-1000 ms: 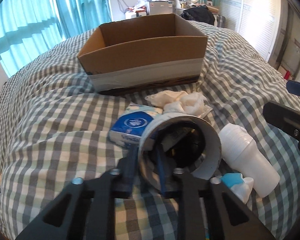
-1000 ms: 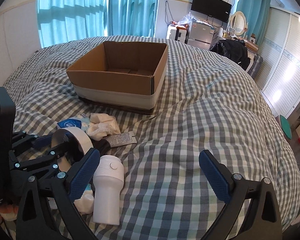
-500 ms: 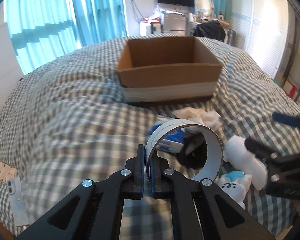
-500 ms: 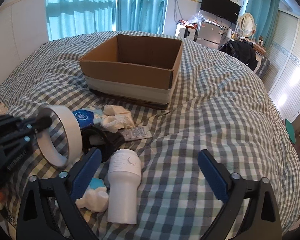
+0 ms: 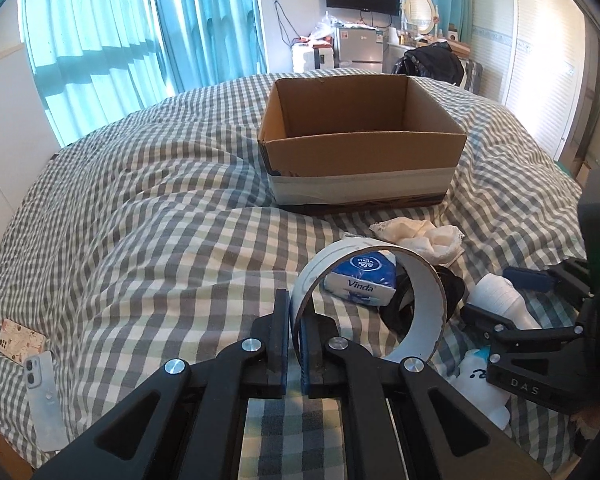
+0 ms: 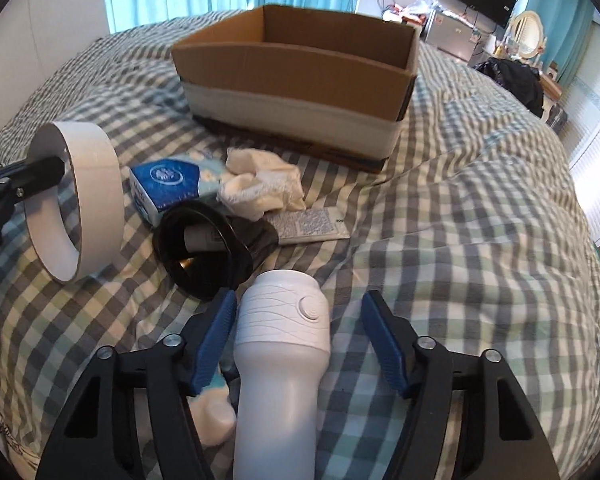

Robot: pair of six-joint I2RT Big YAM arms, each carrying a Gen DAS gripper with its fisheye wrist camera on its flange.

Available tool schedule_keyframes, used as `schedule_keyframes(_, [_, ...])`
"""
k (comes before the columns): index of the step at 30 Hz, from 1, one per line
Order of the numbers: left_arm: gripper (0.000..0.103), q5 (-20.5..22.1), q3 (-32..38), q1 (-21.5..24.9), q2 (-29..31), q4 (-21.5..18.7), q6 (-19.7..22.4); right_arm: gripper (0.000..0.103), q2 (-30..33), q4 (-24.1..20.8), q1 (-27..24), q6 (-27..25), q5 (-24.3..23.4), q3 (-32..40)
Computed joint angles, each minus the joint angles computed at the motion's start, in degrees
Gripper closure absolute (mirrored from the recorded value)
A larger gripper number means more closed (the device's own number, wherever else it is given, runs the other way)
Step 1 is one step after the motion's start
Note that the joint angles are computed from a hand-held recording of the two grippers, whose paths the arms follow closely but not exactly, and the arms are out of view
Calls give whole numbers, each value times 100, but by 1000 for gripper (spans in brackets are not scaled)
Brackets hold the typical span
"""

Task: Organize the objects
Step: 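Grasp the white tape roll with the left tool while the right tool grasps the white plug adapter, then carry tape roll and plug adapter into the box and open both tools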

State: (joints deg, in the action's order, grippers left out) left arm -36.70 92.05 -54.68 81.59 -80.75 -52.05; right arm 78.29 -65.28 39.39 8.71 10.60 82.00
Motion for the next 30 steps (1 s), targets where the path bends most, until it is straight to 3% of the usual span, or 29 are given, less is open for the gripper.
schedule_keyframes(3, [98, 4, -5, -3, 7, 8, -13, 56, 49, -40, 4, -63, -196, 29])
schedule_keyframes(12, [98, -28, 69, -38, 28, -33, 17, 57, -171, 92, 57, -90, -101, 20])
schedule_keyframes(30, [98, -252, 885, 62, 334, -249, 304, 60, -298, 133, 86, -490, 305, 871])
